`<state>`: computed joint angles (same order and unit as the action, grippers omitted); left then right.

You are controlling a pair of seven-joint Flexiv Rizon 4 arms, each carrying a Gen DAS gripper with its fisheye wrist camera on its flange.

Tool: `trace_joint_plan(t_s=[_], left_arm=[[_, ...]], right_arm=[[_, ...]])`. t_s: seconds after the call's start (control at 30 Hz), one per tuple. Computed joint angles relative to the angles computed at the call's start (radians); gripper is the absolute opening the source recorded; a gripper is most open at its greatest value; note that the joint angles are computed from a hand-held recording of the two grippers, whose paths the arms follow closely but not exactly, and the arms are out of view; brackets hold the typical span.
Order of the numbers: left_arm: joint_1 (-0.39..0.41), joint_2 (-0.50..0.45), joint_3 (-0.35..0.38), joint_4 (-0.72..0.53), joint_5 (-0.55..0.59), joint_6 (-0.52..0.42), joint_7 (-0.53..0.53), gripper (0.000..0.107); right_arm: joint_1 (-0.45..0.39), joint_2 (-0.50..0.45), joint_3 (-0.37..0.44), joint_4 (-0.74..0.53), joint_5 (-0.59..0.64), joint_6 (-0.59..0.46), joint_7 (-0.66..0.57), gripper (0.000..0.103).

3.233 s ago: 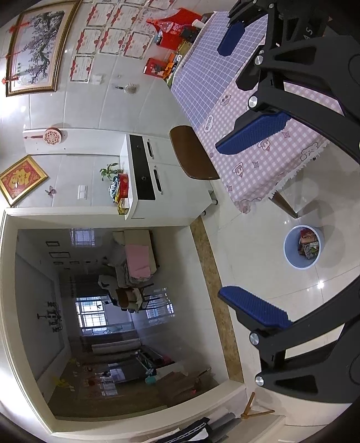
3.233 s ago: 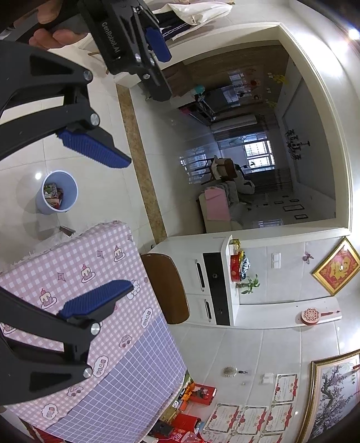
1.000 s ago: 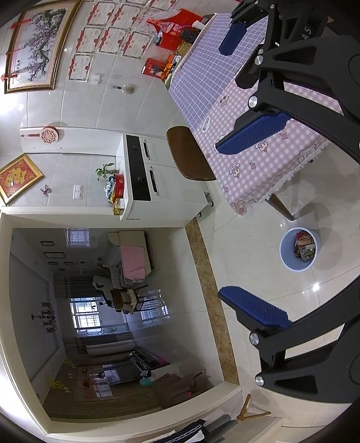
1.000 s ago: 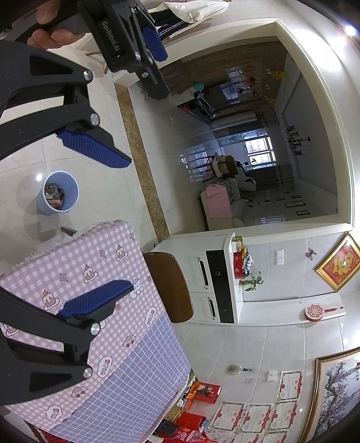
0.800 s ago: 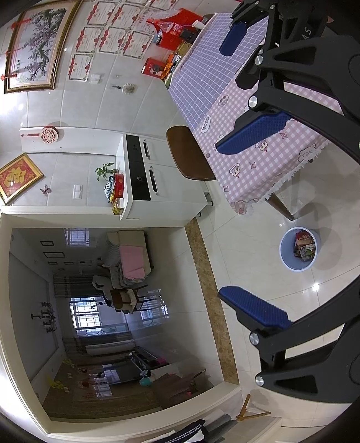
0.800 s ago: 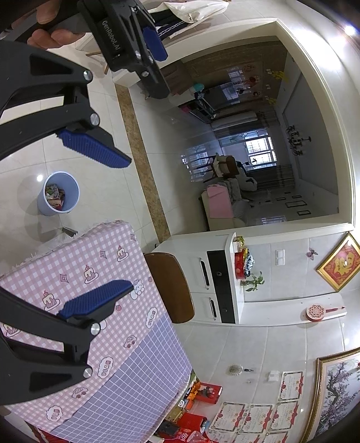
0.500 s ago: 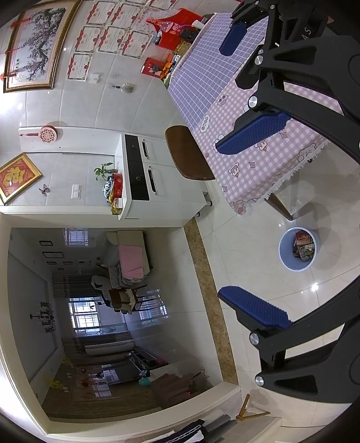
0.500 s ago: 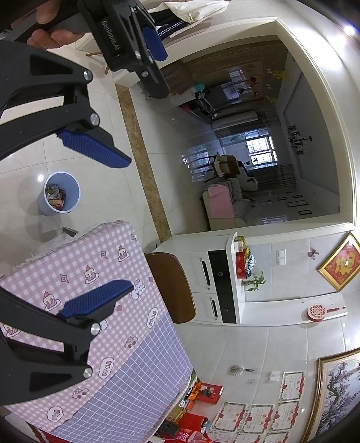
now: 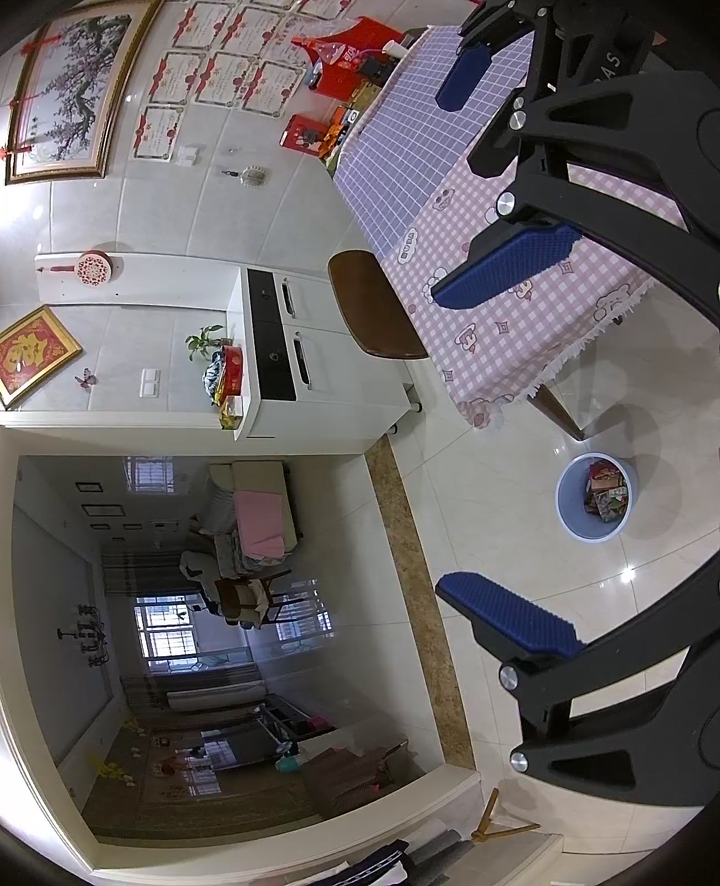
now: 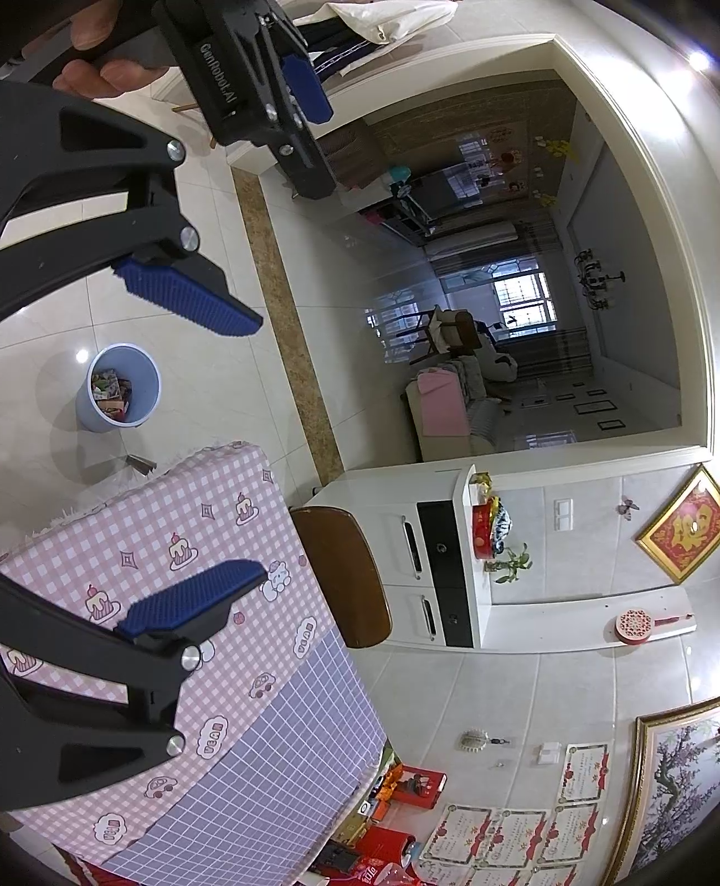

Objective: Collect trash

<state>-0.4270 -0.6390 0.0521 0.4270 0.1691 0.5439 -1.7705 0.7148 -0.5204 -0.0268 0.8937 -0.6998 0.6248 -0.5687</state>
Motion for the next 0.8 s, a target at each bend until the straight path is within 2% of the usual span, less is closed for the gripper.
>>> trace_joint_plan(t_s=[0.03, 0.27, 0.43, 0.67, 0.8], left_arm=[[0.0, -0.009, 0.0, -0.018, 0.0, -0.01, 0.001, 0.094], [0.008, 0.035, -0.007, 0.077, -0.002, 0.035, 0.004, 0.094], [0.021, 0.023, -0.016, 0.055, -0.015, 0.023, 0.024, 0.094], [0.035, 0.043, -0.025, 0.096, -0.033, 0.039, 0.049, 0.094], [0.045, 0.018, -0.029, 0.052, -0.05, 0.019, 0.07, 0.094]], right_arm=[[0.0, -0.002, 0.0, -0.001, 0.0, 0.0, 0.0, 0.081], [0.002, -0.003, -0.002, 0.0, 0.0, -0.001, 0.004, 0.081], [0.003, -0.007, -0.003, -0.003, 0.0, -0.004, 0.006, 0.081], [0.012, -0.027, -0.009, -0.032, 0.001, -0.028, 0.016, 0.081], [0.023, -0.041, -0.017, -0.053, -0.002, -0.045, 0.025, 0.081]])
